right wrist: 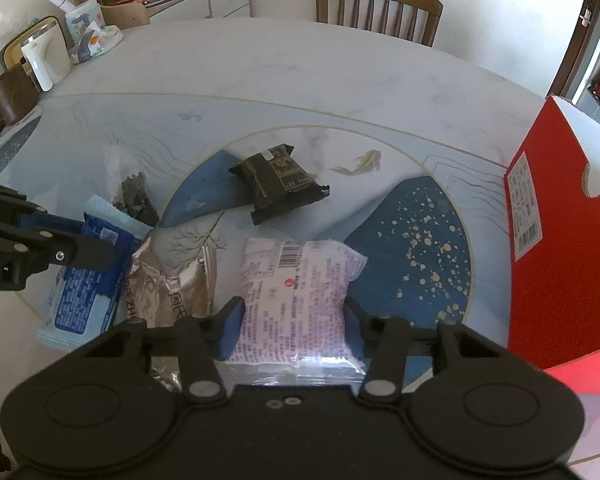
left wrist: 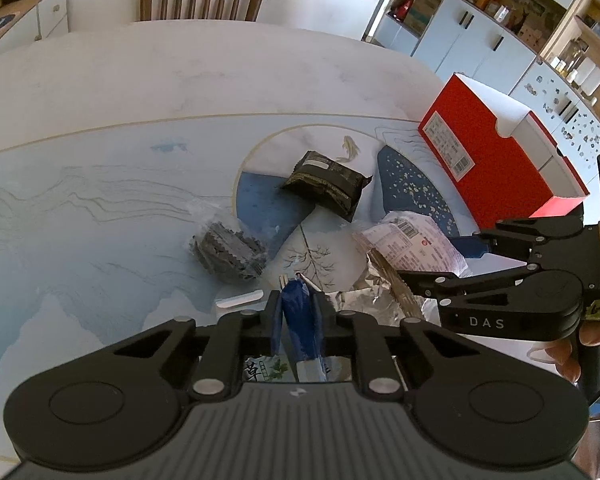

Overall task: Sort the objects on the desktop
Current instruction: 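Close the left tool on the blue wrapper while the right grasps the pink-white bag, then lift and carry the blue wrapper and pink-white bag in both tools into the red box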

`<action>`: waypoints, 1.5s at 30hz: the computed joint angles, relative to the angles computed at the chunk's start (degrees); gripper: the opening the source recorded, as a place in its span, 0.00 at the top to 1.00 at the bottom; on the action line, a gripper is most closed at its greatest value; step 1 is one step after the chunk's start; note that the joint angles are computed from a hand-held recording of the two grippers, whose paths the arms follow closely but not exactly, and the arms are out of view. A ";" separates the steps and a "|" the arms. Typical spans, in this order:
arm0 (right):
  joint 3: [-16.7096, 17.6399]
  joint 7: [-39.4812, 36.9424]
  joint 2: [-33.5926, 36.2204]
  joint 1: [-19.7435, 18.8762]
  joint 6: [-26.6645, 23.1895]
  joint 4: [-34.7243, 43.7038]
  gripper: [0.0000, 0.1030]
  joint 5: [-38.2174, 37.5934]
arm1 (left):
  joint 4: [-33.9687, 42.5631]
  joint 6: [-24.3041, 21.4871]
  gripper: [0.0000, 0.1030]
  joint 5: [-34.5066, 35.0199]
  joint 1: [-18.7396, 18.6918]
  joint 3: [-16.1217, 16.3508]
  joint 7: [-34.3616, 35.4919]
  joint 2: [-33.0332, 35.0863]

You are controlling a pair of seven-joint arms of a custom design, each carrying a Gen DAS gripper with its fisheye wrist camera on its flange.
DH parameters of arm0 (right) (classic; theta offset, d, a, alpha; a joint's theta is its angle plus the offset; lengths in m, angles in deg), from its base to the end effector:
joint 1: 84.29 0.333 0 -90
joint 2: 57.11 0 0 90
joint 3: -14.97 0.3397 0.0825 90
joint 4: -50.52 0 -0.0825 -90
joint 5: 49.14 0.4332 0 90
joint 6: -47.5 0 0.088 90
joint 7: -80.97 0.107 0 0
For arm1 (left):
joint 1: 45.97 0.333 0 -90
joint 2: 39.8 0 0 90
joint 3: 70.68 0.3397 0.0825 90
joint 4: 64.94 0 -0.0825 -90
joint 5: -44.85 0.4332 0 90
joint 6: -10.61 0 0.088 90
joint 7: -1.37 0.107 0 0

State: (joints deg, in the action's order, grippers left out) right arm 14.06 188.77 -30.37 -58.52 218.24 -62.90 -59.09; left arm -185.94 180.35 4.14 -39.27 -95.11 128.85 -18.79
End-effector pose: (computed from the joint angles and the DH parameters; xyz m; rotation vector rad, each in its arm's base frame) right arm 0.6268 0.3045 0.2714 -2.1335 1.5887 -0.3899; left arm 0.6313 -0.1463 0.2797 -1.8008 2.2627 -0.9032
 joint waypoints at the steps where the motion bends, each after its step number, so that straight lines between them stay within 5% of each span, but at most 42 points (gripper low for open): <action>1: 0.04 -0.05 -0.10 -0.04 0.01 -0.11 0.52 0.04 | 0.02 0.02 0.86 -0.15 0.07 -0.06 -0.12 0.01; 23: -1.18 3.21 -5.06 0.65 3.27 -5.23 0.54 -0.13 | -1.20 -0.93 0.87 -8.51 0.37 -0.93 6.76 -3.01; 45: -2.85 7.89 -14.55 0.37 6.83 -14.67 0.54 -2.94 | 0.34 -6.24 0.87 -18.86 -6.77 3.98 15.61 -6.84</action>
State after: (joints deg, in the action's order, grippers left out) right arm 11.22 196.66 -44.92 -58.15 225.07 -77.58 -62.04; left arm -185.60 174.11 -14.72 -46.05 -91.13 144.47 -25.64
